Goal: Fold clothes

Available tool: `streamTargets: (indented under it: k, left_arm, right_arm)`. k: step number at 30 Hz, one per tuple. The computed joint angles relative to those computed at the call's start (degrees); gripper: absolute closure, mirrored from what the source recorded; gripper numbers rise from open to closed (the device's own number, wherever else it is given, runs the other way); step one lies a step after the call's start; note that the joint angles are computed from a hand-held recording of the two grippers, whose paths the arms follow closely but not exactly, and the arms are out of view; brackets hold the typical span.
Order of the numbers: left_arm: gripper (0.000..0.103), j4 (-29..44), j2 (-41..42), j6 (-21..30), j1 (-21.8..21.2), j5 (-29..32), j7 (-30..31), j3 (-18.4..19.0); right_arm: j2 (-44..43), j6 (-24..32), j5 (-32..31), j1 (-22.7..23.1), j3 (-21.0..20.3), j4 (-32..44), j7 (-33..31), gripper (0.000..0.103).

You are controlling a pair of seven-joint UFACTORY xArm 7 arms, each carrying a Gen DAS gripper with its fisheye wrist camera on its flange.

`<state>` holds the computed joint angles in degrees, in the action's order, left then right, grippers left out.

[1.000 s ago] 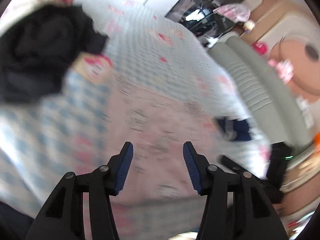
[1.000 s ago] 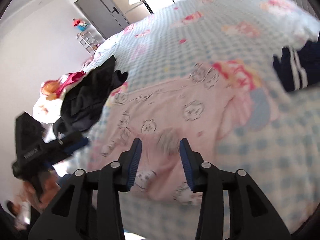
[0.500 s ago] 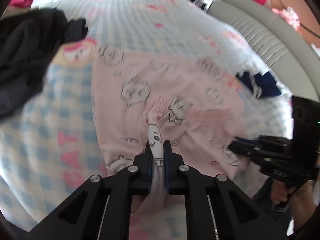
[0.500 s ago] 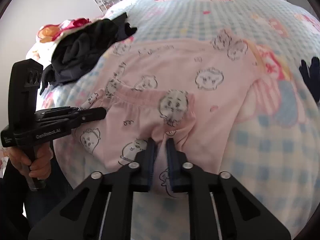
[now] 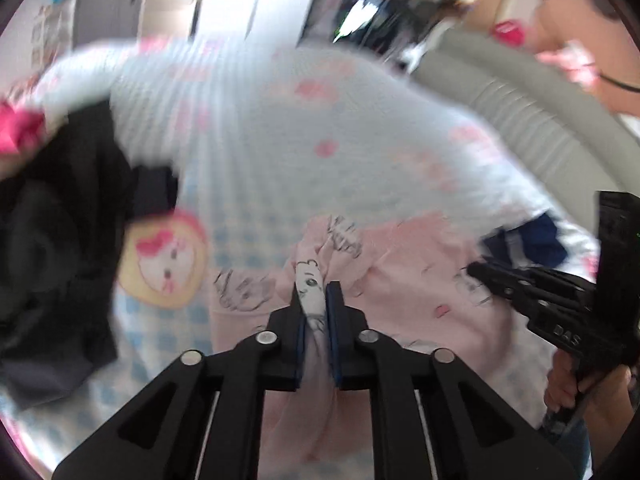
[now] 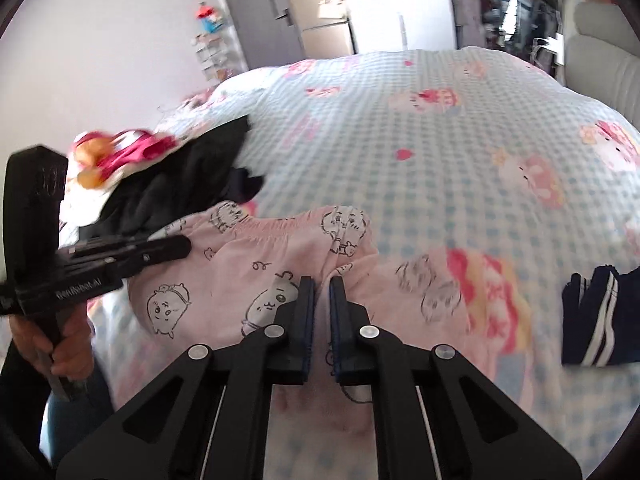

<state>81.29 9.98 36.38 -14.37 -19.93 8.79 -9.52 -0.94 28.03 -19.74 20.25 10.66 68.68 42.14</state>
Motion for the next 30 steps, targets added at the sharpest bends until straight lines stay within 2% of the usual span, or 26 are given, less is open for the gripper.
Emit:
streamTargets:
  k: [1, 2, 3, 4, 5, 6, 7, 8, 9, 10, 12, 14, 15, 16, 17, 18, 19, 20, 21, 22, 23, 26, 30]
  left_arm:
    - [0.082, 1.3, 1.8, 1.7, -1.3, 2.1, -2.8, 1.5]
    - [0.081, 0.4, 1.3, 1.7, -0.1, 2.0, -3.4, 0.8]
    - [0.079, -1.1, 0.5, 1.0, 0.2, 1.4, -3.9, 0.9]
    - [0.075, -2.5, -0.3, 0.3, 0.5, 0.9, -4.3, 1.0]
    - [0.068, -4.6, -1.7, -1.0, 0.9, 0.0, -4.7, 1.1]
    - [0.046, -8.3, -4.6, -4.3, 2.0, -1.6, -5.0, 0.4]
    - [0.033, -12.1, -7.7, -7.2, 1.7, -4.7, -4.4, 1.2]
    - [0.033, -15.8, -10.9, -9.1, 2.0, -10.2, -2.2, 1.5]
    - [0.033, -17.9, -12.7, -8.7, 1.8, -15.3, 0.0, 2.2]
    - [0.032, -18.6, -13.2, -6.3, 1.5, -19.2, 1.8, 3.1]
    - [0.032, -19.8, -13.7, -1.6, 1.2, -25.5, 4.4, 4.4]
    - [0.032, -20.6, -12.9, 0.3, 0.6, -26.7, 5.3, 4.2]
    - [0.034, -21.0, -12.8, -1.0, 0.2, -25.3, 5.2, 3.6]
    - [0.038, -21.2, -12.6, -2.2, -0.3, -23.8, 5.1, 3.0]
    - [0.045, -20.9, -12.0, -3.6, -0.9, -22.1, 5.4, 2.4]
    - [0.067, -20.5, -11.2, -4.5, -1.4, -19.2, 4.6, 1.8]
    - [0.076, -19.5, -10.2, -4.0, -1.7, -14.3, 1.4, 1.4]
    - [0.079, -18.6, -9.7, -3.2, -2.0, -11.3, -0.1, 1.1]
    - [0.082, -18.4, -10.1, -3.4, -2.2, -9.7, -0.7, 0.9]
    - [0.086, -18.5, -10.8, -3.5, -2.4, -9.3, -0.5, 0.9]
    - [0.087, -18.8, -12.0, -3.3, -2.5, -10.9, 1.0, 1.0]
    - [0.088, -19.9, -15.1, -1.1, -2.9, -18.7, 6.0, 2.2]
    - [0.088, -23.6, -20.1, 2.3, -4.8, -22.3, 8.5, 2.8]
  right_arm:
    - [2.7, 2.4, -0.2, 1.1, -1.4, 1.7, 0.0, 0.082]
    - [3.7, 3.9, 2.0, -0.1, -0.4, 1.9, -0.2, 0.075]
    - [4.3, 5.1, 5.5, -0.3, -0.6, 1.6, -1.1, 0.074]
    - [4.6, 5.2, 9.0, -0.4, -1.0, 0.6, -2.1, 0.073]
    - [2.5, 2.9, 11.4, -0.7, -1.2, -2.4, -1.6, 0.063]
    - [-0.9, -1.7, 13.5, -1.0, -1.4, -7.0, -0.8, 0.053]
    - [-4.0, -3.9, 13.3, -2.1, -0.5, -10.5, 1.8, 0.035]
    - [-6.9, -4.7, 11.4, -2.1, -0.7, -13.2, 5.7, 0.031]
    - [-10.3, -6.1, 11.3, -2.8, -0.2, -16.6, 8.7, 0.031]
    - [-13.1, -7.1, 13.5, -2.7, -0.3, -19.5, 9.4, 0.03]
    - [-15.8, -7.0, 20.0, -0.5, -1.8, -22.6, 6.3, 0.029]
    - [-15.8, -7.6, 27.3, 3.0, -4.0, -23.8, 0.6, 0.027]
    - [-14.6, -8.0, 31.3, 4.9, -5.2, -23.5, -3.1, 0.027]
    - [-13.3, -8.1, 34.9, 6.7, -6.3, -23.0, -6.7, 0.027]
    - [-11.4, -8.5, 36.2, 6.5, -5.7, -21.9, -8.8, 0.027]
    - [-9.3, -9.0, 36.1, 6.0, -5.0, -20.7, -9.9, 0.028]
    - [-8.1, -9.0, 36.1, 5.2, -4.3, -19.8, -10.2, 0.043]
    - [-7.3, -8.7, 36.2, 4.4, -3.7, -19.0, -10.1, 0.069]
    - [-6.5, -8.5, 36.1, 3.8, -3.2, -18.2, -10.0, 0.075]
    - [-5.7, -8.2, 36.0, 3.2, -2.7, -17.4, -9.8, 0.086]
    - [-6.3, -8.9, 35.5, 2.7, -2.1, -17.6, -9.4, 0.091]
    - [-12.4, -8.7, 30.6, 1.3, 0.0, -20.3, -5.4, 0.093]
    - [-22.3, -3.3, 25.6, 0.0, 3.2, -24.2, -0.2, 0.093]
